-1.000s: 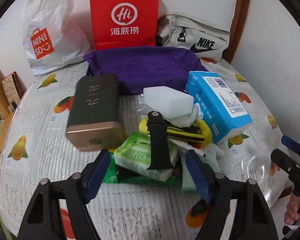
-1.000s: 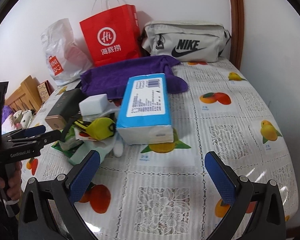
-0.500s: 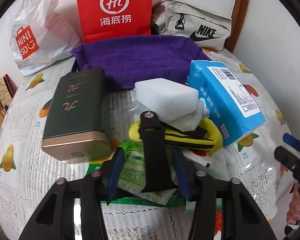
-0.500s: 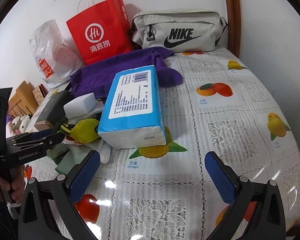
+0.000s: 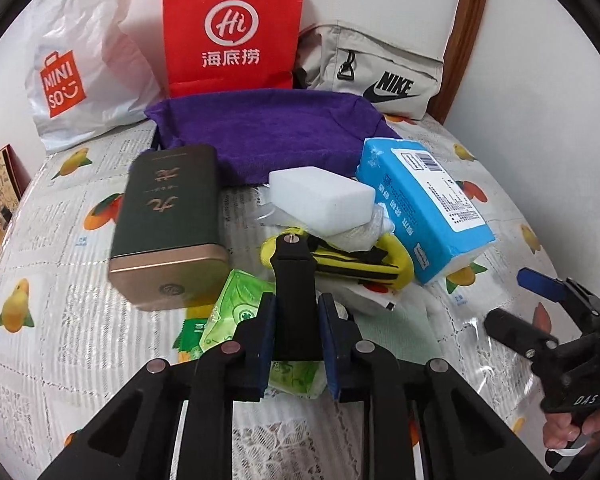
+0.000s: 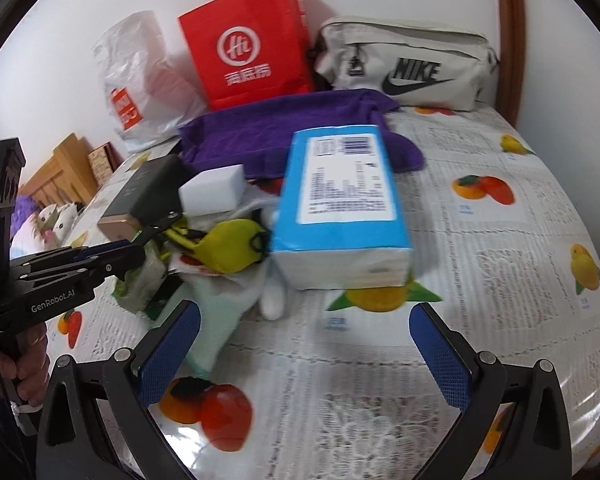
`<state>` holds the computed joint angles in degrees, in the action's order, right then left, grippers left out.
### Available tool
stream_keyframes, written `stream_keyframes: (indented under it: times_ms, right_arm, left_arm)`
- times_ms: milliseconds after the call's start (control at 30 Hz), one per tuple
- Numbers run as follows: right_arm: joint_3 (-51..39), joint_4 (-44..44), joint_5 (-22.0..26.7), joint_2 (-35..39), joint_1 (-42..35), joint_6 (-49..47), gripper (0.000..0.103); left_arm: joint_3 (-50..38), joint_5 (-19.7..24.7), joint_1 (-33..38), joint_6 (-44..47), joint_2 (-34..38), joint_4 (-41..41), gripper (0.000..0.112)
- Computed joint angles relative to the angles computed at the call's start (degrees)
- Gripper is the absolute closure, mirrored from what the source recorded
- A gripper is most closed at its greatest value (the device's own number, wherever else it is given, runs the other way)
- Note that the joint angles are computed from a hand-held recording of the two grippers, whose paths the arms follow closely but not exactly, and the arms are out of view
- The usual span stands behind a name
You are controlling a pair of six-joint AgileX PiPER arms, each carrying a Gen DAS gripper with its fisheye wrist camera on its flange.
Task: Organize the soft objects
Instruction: 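Grasp the mint-green glove with the right tool while the left tool grasps the dark green tin box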
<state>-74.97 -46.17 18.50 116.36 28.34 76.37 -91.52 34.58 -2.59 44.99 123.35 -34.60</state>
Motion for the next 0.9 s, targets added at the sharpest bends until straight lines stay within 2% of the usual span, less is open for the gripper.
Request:
stream_keyframes:
  times_ms: [200, 333, 467, 567, 600, 700, 733, 767, 833, 900]
  right_arm:
    - [-3.68, 7.79, -0.33, 2.49, 1.54, -8.33, 0.0]
    - [-7.19, 16.06, -0.33, 5.27, 1.99, -16.36, 0.0]
    - [-12.45, 22.39, 1.71, 9.07, 2.16, -22.18, 0.0]
    - [-18.24, 25.29, 5.7, 12.86, 2.41, -25.32, 0.002]
    - [-20.34, 25.97, 7.42, 14.21, 2.48, -26.17, 0.006]
    - [-22.19, 26.85, 7.84, 15.8, 2.44, -27.84, 0.023]
    - [-22.08, 25.79, 7.7, 15.77, 2.6, -27.07, 0.034]
    - [-21.3, 25.15, 6.94, 15.33, 2.74, -26.85, 0.041]
    - [-19.65, 26.67, 5.36, 14.21, 2.61, -28.54, 0.073]
    - [-16.96, 25.5, 3.66, 12.34, 2.88, -27.4, 0.086]
  left_arm:
    - [3.77, -0.74, 3.05, 5.2, -2.95, -5.27, 0.092]
    - [4.89, -0.71, 5.18, 7.32, -3.73, -7.21, 0.092]
    - [5.29, -0.58, 6.75, 7.93, -3.16, -7.5, 0.092]
    - [4.96, -0.67, 7.81, 7.21, -2.2, -6.7, 0.092]
    - [4.87, -0.66, 8.07, 6.92, -1.98, -6.43, 0.092]
    - [4.26, -0.7, 8.96, 6.12, -1.04, -5.86, 0.092]
    - [4.0, -0.64, 9.21, 5.75, -0.67, -5.65, 0.092]
    - [3.62, -0.5, 9.34, 5.31, -0.31, -5.37, 0.092]
    - [3.53, -0.52, 9.56, 4.99, 0.09, -5.38, 0.092]
    - [3.73, -0.54, 9.64, 5.34, 0.26, -5.76, 0.092]
